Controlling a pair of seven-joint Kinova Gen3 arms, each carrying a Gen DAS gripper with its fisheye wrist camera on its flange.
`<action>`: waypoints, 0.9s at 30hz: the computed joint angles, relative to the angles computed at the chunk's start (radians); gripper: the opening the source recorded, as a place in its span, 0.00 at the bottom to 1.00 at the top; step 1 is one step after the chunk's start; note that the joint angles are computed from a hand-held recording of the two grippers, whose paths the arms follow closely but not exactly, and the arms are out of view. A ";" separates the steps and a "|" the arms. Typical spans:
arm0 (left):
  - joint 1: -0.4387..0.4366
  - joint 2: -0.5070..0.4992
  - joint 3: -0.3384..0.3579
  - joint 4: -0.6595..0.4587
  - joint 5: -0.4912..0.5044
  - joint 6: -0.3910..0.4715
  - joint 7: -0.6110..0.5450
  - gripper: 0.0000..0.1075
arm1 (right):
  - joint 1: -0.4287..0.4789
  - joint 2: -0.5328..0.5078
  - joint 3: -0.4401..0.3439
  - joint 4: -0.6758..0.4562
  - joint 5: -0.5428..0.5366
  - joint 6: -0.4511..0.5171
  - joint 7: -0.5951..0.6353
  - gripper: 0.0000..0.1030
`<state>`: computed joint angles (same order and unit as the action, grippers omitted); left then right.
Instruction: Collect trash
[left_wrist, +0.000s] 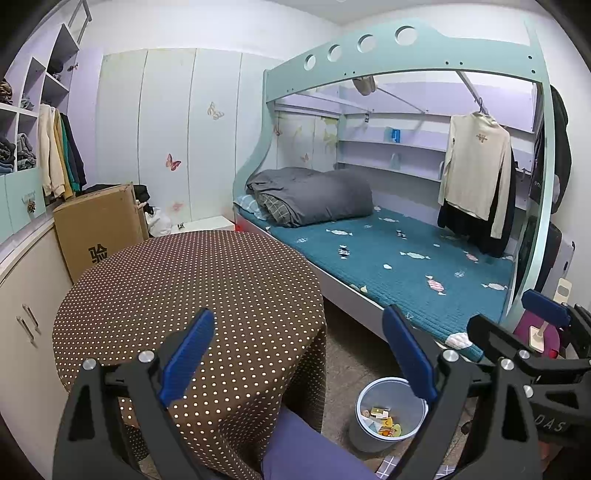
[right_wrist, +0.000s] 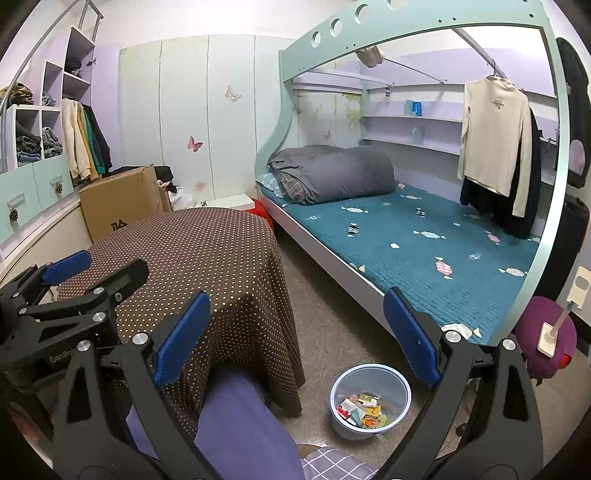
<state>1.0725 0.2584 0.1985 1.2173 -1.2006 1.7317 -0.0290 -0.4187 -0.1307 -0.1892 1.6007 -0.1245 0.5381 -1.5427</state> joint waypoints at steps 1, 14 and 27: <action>0.000 0.000 0.000 0.000 0.000 0.000 0.000 0.84 | 0.000 0.000 0.000 0.000 0.000 0.000 0.000 0.90; 0.008 0.009 -0.005 -0.015 -0.002 0.012 -0.002 0.84 | -0.001 0.001 0.002 -0.003 -0.003 0.005 0.002 0.90; 0.014 0.015 -0.011 -0.024 0.002 0.020 -0.007 0.84 | -0.001 -0.001 0.000 0.004 -0.002 0.002 -0.001 0.91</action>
<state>1.0861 0.2731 0.1876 1.1930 -1.1986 1.7522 -0.0363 -0.4195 -0.1313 -0.1892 1.6049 -0.1261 0.5403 -1.5434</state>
